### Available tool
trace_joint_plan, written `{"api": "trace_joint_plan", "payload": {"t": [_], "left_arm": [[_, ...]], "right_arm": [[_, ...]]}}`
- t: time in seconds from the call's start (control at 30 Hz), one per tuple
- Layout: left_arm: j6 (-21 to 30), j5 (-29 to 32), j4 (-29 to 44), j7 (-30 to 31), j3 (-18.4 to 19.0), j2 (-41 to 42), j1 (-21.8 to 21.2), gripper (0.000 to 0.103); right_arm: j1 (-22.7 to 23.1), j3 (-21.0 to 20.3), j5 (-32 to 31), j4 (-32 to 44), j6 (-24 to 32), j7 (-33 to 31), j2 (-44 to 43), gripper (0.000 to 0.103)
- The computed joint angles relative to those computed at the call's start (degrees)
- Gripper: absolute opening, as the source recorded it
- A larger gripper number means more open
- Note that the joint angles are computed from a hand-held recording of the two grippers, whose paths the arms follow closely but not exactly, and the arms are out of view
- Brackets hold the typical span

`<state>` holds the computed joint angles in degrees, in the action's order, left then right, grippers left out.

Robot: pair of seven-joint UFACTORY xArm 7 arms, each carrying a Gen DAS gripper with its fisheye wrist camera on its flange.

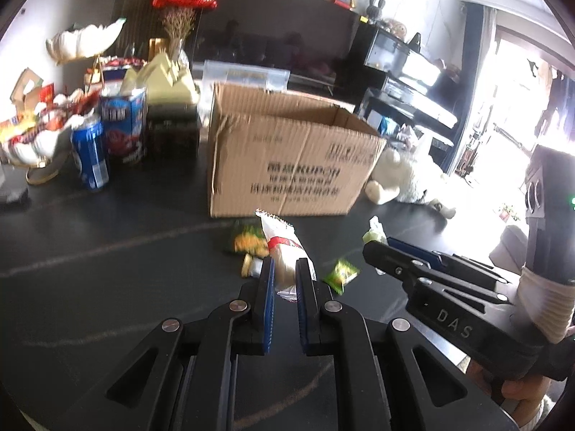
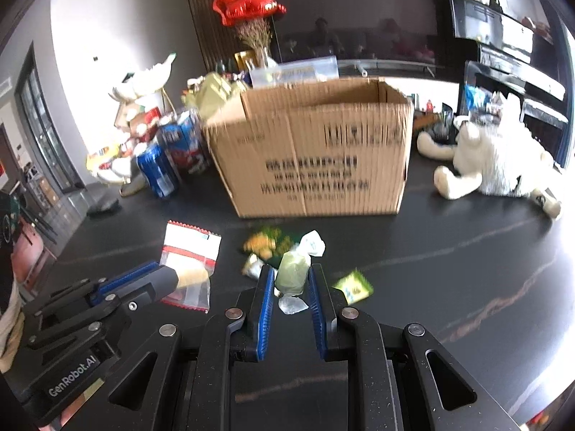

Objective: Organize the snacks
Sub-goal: 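Carry the bread bag and green candy with both tools into the box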

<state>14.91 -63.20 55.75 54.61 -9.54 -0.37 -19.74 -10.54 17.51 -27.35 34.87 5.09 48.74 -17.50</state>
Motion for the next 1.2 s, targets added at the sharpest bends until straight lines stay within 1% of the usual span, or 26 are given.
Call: {"api": "trace_joint_plan", "payload": {"t": [0.3,0.43,0.6,0.67,0.73,0.93,1.03,1.2], "left_arm": [[-1.3,2.0,6.2,-0.2,-0.4,2.1,0.8,0.013],[-1.6,3.8,9.8,-1.3,-1.0,3.7,1.4,0.012],[-2.7,6.5,13.9,-2.2,-2.3,6.0,2.3,0.013],[-3.2,8.3,16.1,-3.4,-2.8,7.5,2.6,0.013],[-3.2,9.7,18.1,-4.5,-3.5,8.9,3.2,0.013],[-3.9,18.1,24.5,-10.1,-5.2,14.1,4.6,0.013],[-3.9,23.0,28.2,-13.6,-5.6,17.2,4.9,0.013],[-2.0,31.0,35.7,-20.0,-5.6,23.1,4.9,0.013]], "right_arm": [[-3.4,1.4,-3.4,5.5,-0.6,1.2,1.0,0.021],[-4.0,0.9,-5.2,8.5,-0.6,1.4,2.3,0.021],[-2.8,-1.5,-6.5,12.3,-0.6,0.7,4.6,0.021],[-2.6,-2.2,-7.5,13.7,-0.5,1.1,5.5,0.021],[-1.5,-3.7,-7.5,15.3,-0.5,0.5,6.9,0.021],[1.6,-8.0,-8.5,20.7,0.0,-0.6,11.2,0.021],[3.2,-10.1,-10.3,23.8,0.4,-0.3,13.8,0.021],[6.5,-13.8,-9.9,27.7,0.9,-1.8,17.3,0.021]]}}
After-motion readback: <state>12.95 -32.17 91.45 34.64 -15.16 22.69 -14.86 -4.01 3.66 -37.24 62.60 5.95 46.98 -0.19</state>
